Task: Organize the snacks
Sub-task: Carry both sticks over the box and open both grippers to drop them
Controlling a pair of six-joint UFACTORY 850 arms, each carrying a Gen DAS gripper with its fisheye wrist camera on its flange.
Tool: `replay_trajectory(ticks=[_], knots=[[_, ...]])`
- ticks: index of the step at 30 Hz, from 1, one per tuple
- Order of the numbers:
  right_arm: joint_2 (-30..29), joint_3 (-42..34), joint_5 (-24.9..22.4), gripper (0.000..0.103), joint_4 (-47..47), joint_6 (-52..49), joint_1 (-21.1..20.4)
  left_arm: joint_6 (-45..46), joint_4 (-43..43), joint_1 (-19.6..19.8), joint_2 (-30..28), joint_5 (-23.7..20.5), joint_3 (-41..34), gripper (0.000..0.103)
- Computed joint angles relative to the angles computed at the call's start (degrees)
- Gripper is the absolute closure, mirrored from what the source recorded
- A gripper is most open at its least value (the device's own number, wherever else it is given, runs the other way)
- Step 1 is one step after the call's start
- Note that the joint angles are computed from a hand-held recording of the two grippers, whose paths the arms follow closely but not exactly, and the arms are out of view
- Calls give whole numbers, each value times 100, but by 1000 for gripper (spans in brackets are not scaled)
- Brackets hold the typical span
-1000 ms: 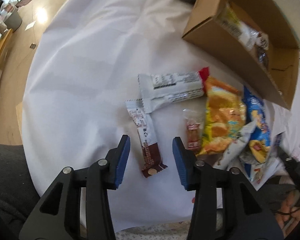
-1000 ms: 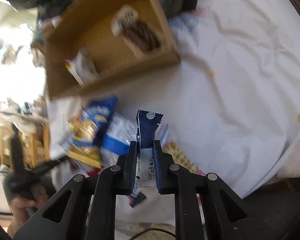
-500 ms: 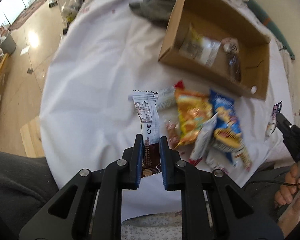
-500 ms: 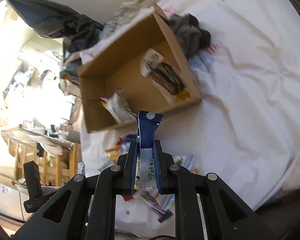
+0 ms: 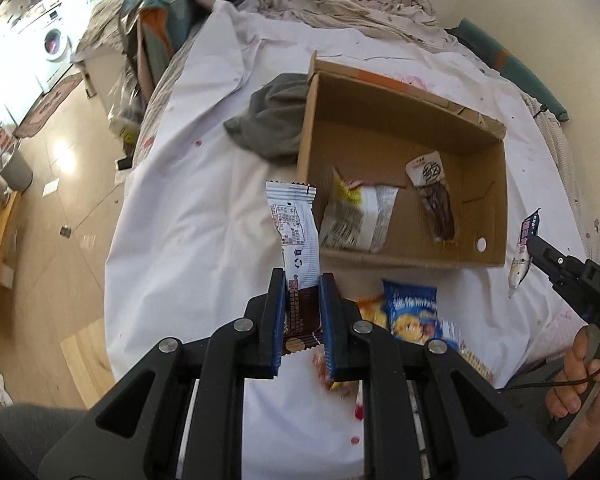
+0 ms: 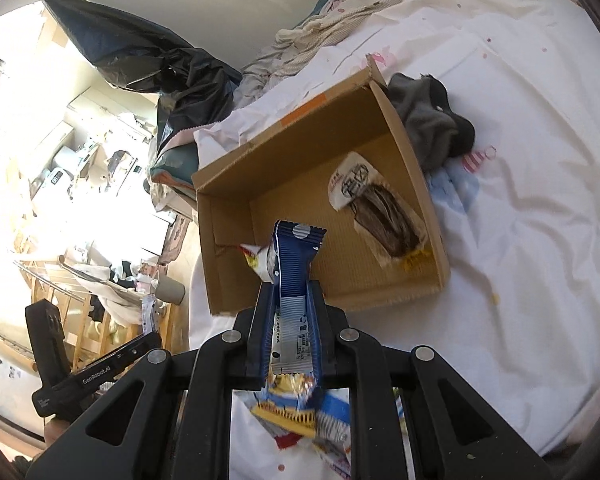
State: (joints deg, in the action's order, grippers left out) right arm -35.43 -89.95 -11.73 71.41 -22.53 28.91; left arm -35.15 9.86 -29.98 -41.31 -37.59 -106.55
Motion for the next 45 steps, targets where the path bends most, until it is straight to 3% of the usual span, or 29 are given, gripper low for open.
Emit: replay_trajectory(ticks=[9, 14, 21, 28, 40, 45], knots=[[-513, -828, -33, 86, -2220, 1903, -138, 528, 148, -47, -1151, -424, -1763, 90], [-688, -1048, -82, 86, -2720, 2414, -184, 749, 266, -82, -1691, -470, -2513, 90], [-863, -1246, -228, 86, -3695, 3293, -148, 703, 348, -70, -1866, -313, -2571, 90], [-980, -1390, -271, 86, -3987, 3703, -131, 674, 213, -29, -1930, -369, -2625, 89], [-1209, -1662, -570, 84, -3946, 3803, -136, 559, 385, -54, -1819, -263, -2489, 89], [-1189, -1577, -517, 83, -3291, 3280, -175, 477, 463, -79, -1682, -108, -2266, 88]])
